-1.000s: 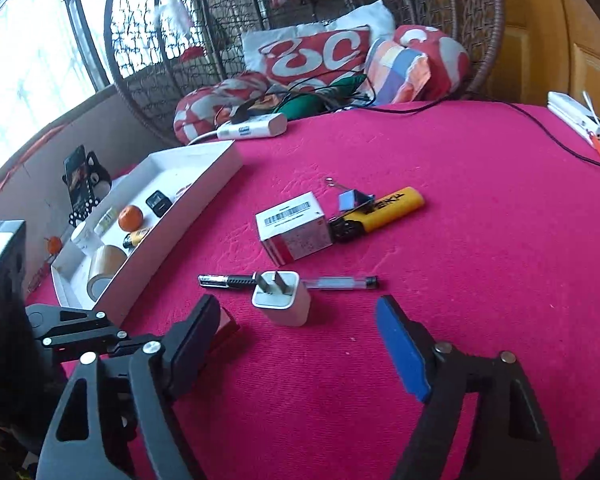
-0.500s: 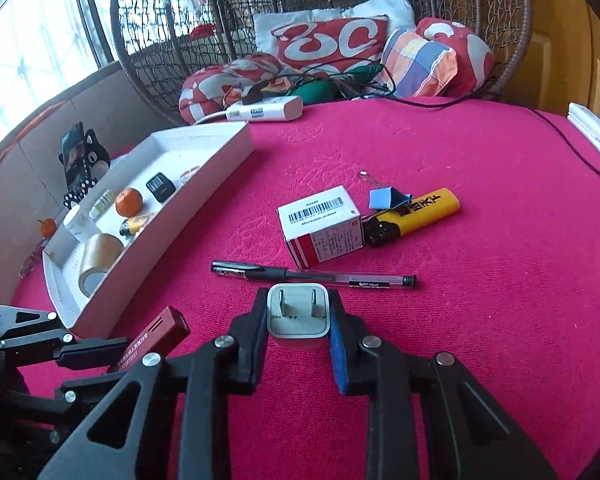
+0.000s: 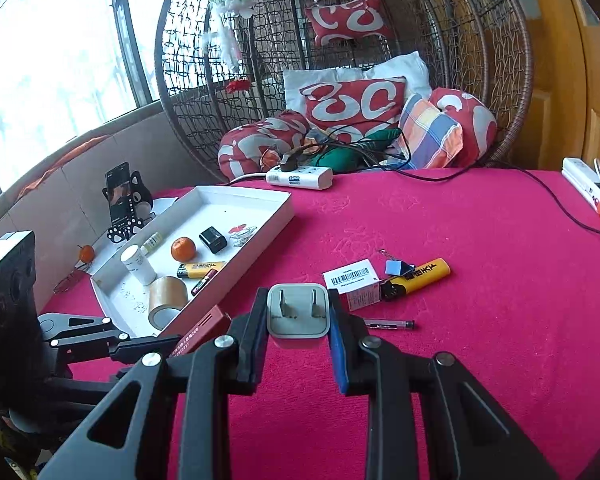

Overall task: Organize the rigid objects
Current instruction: 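Carry the red stick over the tray with the left tool while the right tool carries the plug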

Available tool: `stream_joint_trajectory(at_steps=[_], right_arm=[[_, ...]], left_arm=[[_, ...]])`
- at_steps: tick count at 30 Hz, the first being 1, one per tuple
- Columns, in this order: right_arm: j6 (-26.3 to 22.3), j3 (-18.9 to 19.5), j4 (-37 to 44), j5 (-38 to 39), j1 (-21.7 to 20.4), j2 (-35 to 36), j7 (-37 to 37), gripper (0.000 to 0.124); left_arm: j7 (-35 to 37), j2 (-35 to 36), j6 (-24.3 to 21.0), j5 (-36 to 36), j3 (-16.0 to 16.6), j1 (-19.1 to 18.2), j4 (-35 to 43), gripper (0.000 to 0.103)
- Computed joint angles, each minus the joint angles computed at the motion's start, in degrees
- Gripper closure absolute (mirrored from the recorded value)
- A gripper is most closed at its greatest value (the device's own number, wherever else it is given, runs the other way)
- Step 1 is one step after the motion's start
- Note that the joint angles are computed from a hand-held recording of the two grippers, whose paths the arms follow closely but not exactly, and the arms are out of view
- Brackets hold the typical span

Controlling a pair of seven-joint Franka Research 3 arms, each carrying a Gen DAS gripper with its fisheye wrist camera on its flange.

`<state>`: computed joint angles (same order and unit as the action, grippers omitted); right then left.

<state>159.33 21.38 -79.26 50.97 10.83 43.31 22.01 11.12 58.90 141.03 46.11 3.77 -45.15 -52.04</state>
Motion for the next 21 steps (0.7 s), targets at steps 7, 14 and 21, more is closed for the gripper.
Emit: stream_joint_trajectory(at_steps=[7,14,21], right_arm=[[0.52,0.56,-1.21,0.72,-0.17,-1.01,-1.26,0.098],[0.48,0.09,-1.35,0.16,0.72,-1.25,-0.83,0.098],[0.09,0.09,-1.12,-0.29,1.14,-1.12,-0.87,0.098]], left_arm=[[-6.11,-4.48,2.11,3.5,1.33,-0.57,-7.22,0.087],[-13.03,-8.51,3.24,8.5,1.39,-0.46,-13.68,0.087],[-18.25,-11.15,3.55,12.65,0.75,0.15,-17.86,0.087]])
